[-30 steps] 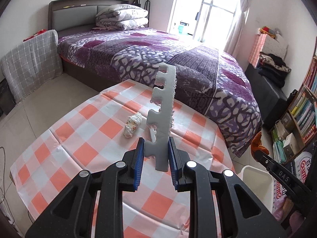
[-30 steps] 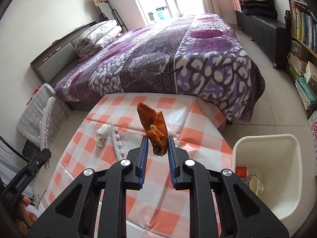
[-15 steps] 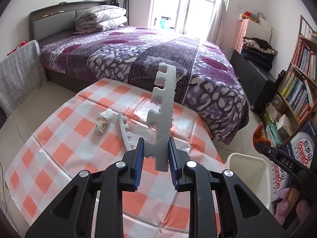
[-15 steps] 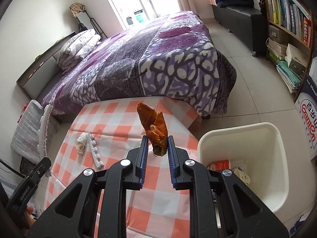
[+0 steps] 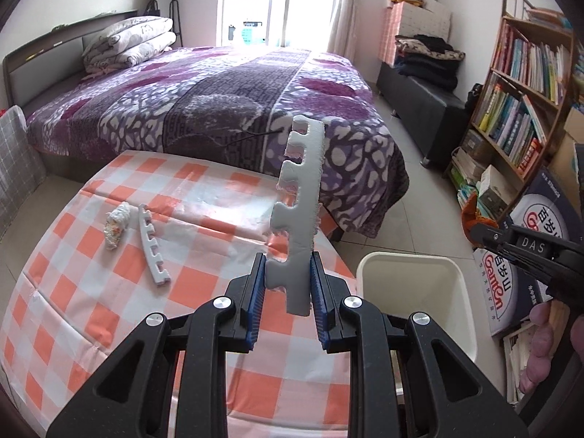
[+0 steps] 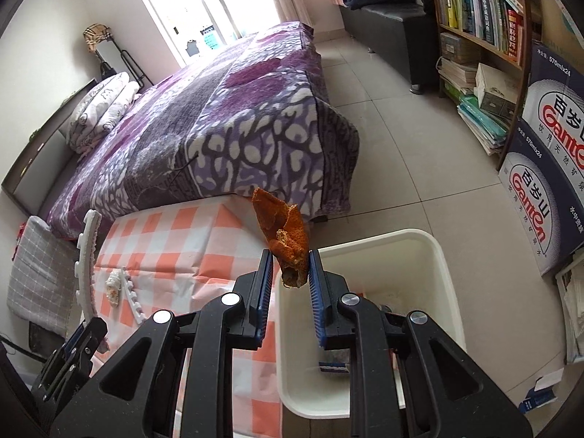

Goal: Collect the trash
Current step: 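Carry the foam strip and orange food piece over the white bin and open both tools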

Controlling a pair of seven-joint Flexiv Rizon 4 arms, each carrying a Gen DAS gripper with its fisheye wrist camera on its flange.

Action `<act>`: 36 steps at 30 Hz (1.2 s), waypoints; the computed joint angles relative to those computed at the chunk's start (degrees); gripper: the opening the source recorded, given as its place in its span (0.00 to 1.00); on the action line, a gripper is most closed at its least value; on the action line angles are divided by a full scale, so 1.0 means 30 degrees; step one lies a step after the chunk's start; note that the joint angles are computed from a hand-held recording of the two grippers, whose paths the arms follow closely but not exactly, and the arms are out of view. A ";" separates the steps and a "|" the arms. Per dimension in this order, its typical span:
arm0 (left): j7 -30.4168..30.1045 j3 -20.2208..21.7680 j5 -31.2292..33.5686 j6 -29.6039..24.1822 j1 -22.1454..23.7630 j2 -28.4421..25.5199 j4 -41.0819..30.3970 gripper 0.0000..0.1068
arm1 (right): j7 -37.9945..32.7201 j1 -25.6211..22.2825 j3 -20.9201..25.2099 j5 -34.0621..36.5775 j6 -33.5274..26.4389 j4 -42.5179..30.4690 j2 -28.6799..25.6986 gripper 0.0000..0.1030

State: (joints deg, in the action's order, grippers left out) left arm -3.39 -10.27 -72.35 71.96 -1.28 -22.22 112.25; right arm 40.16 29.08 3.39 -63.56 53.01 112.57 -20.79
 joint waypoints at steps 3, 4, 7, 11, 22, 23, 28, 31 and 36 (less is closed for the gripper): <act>0.0030 -0.0125 0.0369 -0.0128 -0.0365 0.0146 0.0429 0.22 | -0.0382 -0.0188 0.0253 0.0772 -0.0360 0.0585 0.0487 0.22; 0.0089 -0.0171 0.0475 -0.0172 -0.0489 0.0194 0.0582 0.22 | -0.0485 -0.0235 0.0326 0.1010 -0.0494 0.0725 0.0614 0.22; 0.0039 -0.0210 0.0858 -0.0419 -0.0795 0.0338 0.0994 0.22 | -0.0100 -0.0354 0.0460 0.1201 -0.0976 0.1455 0.1279 0.40; 0.0094 -0.0310 0.1270 -0.0521 -0.1213 0.0460 0.1460 0.22 | 0.0710 -0.0693 0.0709 0.1076 -0.1418 0.2347 0.2048 0.47; -0.0595 -0.0428 0.2899 -0.1199 -0.1966 0.0508 0.2311 0.23 | 0.2928 -0.2203 0.1375 0.0584 -0.1167 0.4704 0.3952 0.58; -0.0781 -0.0407 0.3196 -0.1408 -0.1960 0.0472 0.2332 0.23 | 0.3010 -0.2303 0.1419 0.0571 -0.1102 0.4802 0.4022 0.59; -0.2841 -0.0072 0.5379 -0.3306 -0.1716 0.0180 0.2082 0.43 | 0.3430 -0.2660 0.1586 0.0455 -0.0867 0.5254 0.4360 0.64; -0.3171 -0.0195 0.5659 -0.3374 -0.1583 0.0163 0.2134 0.48 | 0.3689 -0.2741 0.1638 0.0311 -0.0885 0.5316 0.4419 0.68; -0.3436 -0.0264 0.5903 -0.2938 -0.1439 0.0102 0.2160 0.59 | 0.3761 -0.2729 0.1659 0.0358 -0.0710 0.5111 0.4156 0.76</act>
